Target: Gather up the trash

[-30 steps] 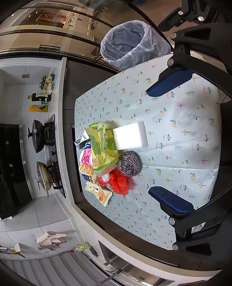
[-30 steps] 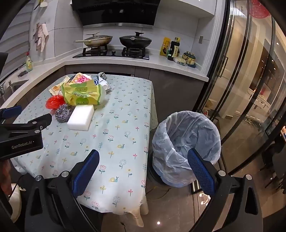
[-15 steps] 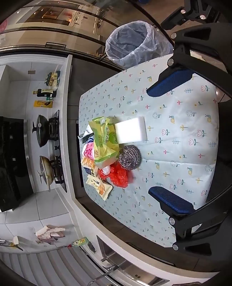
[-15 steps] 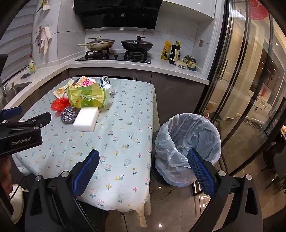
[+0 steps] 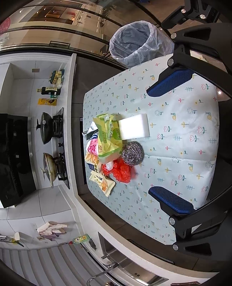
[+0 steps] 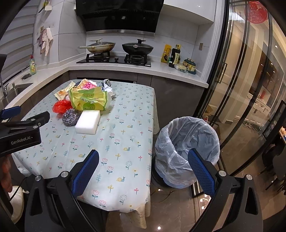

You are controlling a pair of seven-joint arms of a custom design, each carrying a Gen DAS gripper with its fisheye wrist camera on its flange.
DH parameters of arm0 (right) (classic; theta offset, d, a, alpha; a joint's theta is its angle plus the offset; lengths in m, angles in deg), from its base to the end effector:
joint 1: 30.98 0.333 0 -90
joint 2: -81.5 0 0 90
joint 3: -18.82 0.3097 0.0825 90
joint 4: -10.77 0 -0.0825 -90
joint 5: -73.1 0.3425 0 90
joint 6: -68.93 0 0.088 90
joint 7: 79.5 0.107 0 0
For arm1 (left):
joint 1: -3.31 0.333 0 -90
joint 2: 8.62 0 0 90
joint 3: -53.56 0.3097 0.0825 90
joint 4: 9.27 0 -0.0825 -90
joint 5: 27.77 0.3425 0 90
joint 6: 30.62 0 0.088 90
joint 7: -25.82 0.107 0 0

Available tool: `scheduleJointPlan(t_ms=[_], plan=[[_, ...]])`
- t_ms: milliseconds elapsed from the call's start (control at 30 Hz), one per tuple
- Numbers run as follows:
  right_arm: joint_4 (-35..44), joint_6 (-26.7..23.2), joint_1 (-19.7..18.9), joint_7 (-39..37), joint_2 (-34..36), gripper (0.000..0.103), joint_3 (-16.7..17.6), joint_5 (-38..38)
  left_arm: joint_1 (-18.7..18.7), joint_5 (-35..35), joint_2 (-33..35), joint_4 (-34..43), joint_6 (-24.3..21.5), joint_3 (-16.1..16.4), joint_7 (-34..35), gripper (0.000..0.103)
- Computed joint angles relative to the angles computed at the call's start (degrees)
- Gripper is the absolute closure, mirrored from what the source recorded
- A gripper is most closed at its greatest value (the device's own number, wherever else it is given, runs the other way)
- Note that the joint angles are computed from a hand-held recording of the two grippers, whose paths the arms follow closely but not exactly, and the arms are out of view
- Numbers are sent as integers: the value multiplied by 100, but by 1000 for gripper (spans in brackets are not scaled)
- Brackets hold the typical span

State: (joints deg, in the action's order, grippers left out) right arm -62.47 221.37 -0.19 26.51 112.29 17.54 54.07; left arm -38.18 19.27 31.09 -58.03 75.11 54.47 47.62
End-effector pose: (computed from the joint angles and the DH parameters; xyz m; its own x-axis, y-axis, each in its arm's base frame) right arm 0.6194 0.3667 0.5471 0.3987 -0.9089 0.1220 -0.5506 -0.3436 -0.7608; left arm 0.5789 -0.4260 0.5599 0.3933 -0.9159 -0.0807 -0.6156 -0.1971 -0.7630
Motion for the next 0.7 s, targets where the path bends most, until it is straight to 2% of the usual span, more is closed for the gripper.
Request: scheduleJointPlan(t_ms=[700], plan=[[113, -38, 54, -125, 50, 7, 17, 27, 89, 107, -268, -440, 113, -113, -211, 7]])
